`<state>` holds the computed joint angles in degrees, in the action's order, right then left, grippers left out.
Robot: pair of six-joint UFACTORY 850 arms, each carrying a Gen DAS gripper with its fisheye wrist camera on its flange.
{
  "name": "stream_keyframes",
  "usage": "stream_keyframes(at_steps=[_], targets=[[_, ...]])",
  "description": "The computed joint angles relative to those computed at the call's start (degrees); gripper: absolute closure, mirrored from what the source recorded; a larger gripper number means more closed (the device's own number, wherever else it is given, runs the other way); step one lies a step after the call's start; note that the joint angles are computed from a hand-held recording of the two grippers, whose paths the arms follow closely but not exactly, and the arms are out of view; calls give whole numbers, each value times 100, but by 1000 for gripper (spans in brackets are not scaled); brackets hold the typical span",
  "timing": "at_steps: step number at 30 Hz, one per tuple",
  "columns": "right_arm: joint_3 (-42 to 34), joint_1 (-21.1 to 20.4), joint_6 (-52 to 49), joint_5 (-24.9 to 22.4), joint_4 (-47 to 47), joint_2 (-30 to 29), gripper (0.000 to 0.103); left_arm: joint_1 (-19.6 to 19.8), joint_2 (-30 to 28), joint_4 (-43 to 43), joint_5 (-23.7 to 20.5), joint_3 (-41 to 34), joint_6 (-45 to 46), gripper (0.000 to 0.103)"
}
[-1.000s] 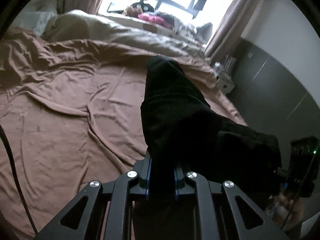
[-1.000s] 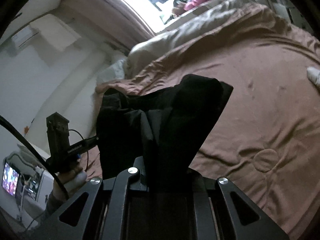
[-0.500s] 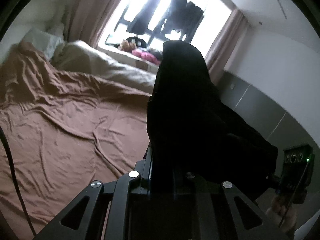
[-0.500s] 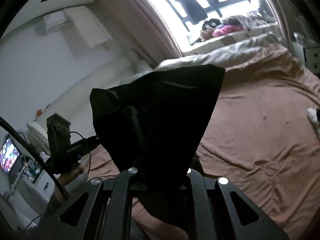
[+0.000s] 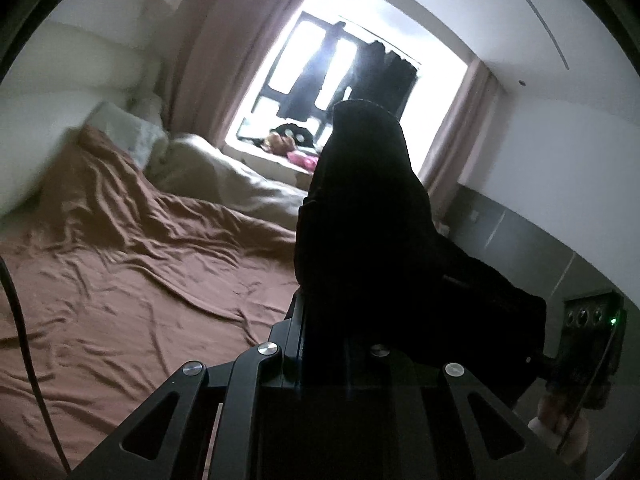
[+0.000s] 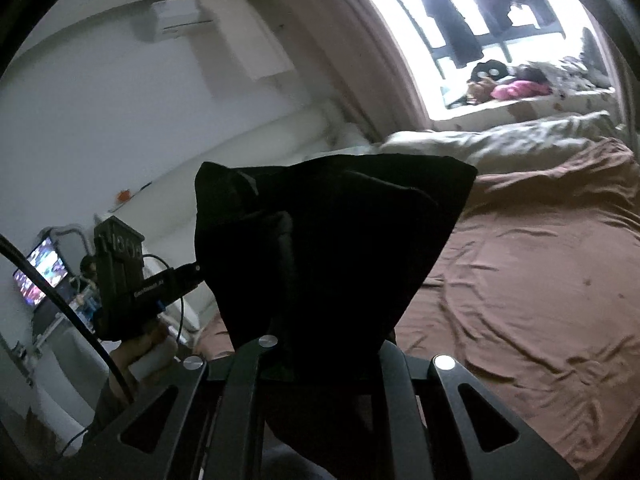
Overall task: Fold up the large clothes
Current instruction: 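Lift the folded jacket with both tools and carry it toward the headboard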
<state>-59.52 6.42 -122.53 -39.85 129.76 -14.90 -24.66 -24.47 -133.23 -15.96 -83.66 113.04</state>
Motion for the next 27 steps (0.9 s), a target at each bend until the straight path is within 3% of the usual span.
stream_keyframes(at_steps=[8,15,23,27], targets=[[-1237,412,615,130,-726,-814,96,494,674,-309,-32,694,536,90],[-2483,706,1428,241,-1587,-1673,96,1202,1055,-258,-154,1140,650,90],[-4284,1079,2724,99,-2778,-2906,96,2093,1176,68,-284,1383,569,90],[-5624,1293,3790,18,-3687,-3731,96,2492,1214,36,-267,1491,723,90]])
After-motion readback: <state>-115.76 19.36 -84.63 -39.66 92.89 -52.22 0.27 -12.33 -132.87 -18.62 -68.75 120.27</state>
